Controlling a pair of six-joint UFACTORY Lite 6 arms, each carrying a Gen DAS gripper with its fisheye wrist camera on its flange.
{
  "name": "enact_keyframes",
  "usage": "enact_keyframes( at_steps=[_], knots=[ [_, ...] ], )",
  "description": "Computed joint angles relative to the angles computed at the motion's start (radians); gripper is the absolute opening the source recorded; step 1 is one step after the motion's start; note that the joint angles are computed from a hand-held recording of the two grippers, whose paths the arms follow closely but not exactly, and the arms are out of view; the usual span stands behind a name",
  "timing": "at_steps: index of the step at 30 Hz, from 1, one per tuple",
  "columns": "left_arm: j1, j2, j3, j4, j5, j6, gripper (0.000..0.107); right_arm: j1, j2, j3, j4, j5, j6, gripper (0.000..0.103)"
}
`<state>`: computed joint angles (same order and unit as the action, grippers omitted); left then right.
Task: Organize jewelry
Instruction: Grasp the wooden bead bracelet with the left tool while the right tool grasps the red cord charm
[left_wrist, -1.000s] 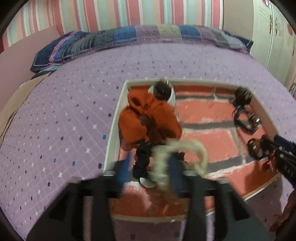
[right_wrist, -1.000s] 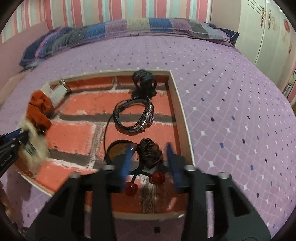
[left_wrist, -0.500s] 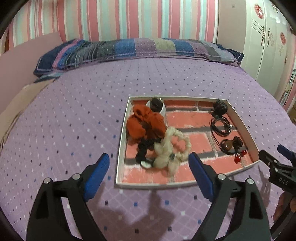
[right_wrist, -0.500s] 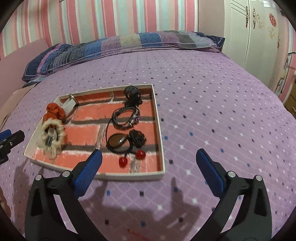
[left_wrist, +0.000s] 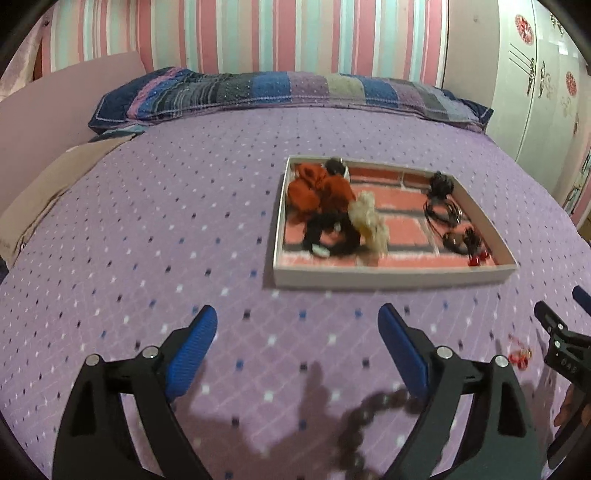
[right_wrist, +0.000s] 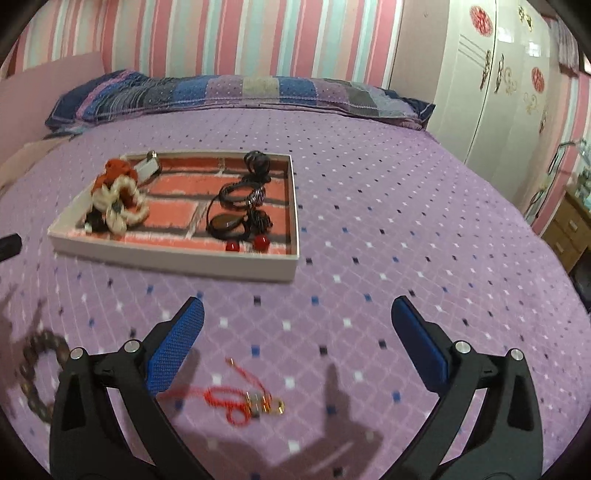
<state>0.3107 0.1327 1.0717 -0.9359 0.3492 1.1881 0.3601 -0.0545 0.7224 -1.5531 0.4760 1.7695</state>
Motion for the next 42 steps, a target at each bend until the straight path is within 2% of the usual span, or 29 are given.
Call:
enact_keyframes(
  at_steps=[2, 4, 7, 13, 19, 28, 31, 33, 35, 40, 42],
  knots=[
    [0.05, -0.017, -0.027, -0.024, 0.09, 0.037, 0.089, 0.035, -0.029, -0.039, -0.024, 0.036, 0.029, 0.099],
    [0.095, -0.058, -0.089, -0.098, 0.133, 0.117, 0.09, 0.064, -0.053, -0.066, 0.007, 0.049, 0.013, 0.099],
    [0.128, -0.128, -0.193, -0.197, 0.129, 0.245, 0.093, 0.073, -0.086, -0.118, -0.006, 0.001, 0.063, 0.099],
    [0.121, -0.216, -0.374, -0.399, 0.062, 0.515, 0.093, 0.053, -0.089, -0.198, -0.199, -0.077, 0.311, 0.099],
    [0.132, -0.146, -0.374, -0.519, 0.098, 0.649, 0.093, 0.042, -0.082, -0.209, -0.277, -0.092, 0.392, 0.099],
    [0.075, -0.105, -0.408, -0.685, 0.05, 0.839, 0.093, 0.063, -0.049, -0.214, -0.337, -0.064, 0.446, 0.098],
    [0.08, -0.093, -0.405, -0.701, 0.052, 0.848, 0.093, 0.028, -0.01, -0.185, -0.346, -0.111, 0.441, 0.089],
    [0.081, -0.081, -0.395, -0.684, 0.049, 0.826, 0.093, -0.002, 0.015, -0.168, -0.371, -0.152, 0.459, 0.077],
    [0.085, -0.082, -0.399, -0.695, 0.052, 0.838, 0.093, -0.029, 0.016, -0.171, -0.448, -0.185, 0.531, 0.075],
    [0.064, -0.088, -0.411, -0.736, 0.037, 0.89, 0.093, -0.032, 0.015, -0.175, -0.477, -0.194, 0.56, 0.068],
    [0.059, -0.09, -0.413, -0.739, 0.033, 0.895, 0.093, -0.031, 0.014, -0.177, -0.5, -0.198, 0.577, 0.06]
  ],
)
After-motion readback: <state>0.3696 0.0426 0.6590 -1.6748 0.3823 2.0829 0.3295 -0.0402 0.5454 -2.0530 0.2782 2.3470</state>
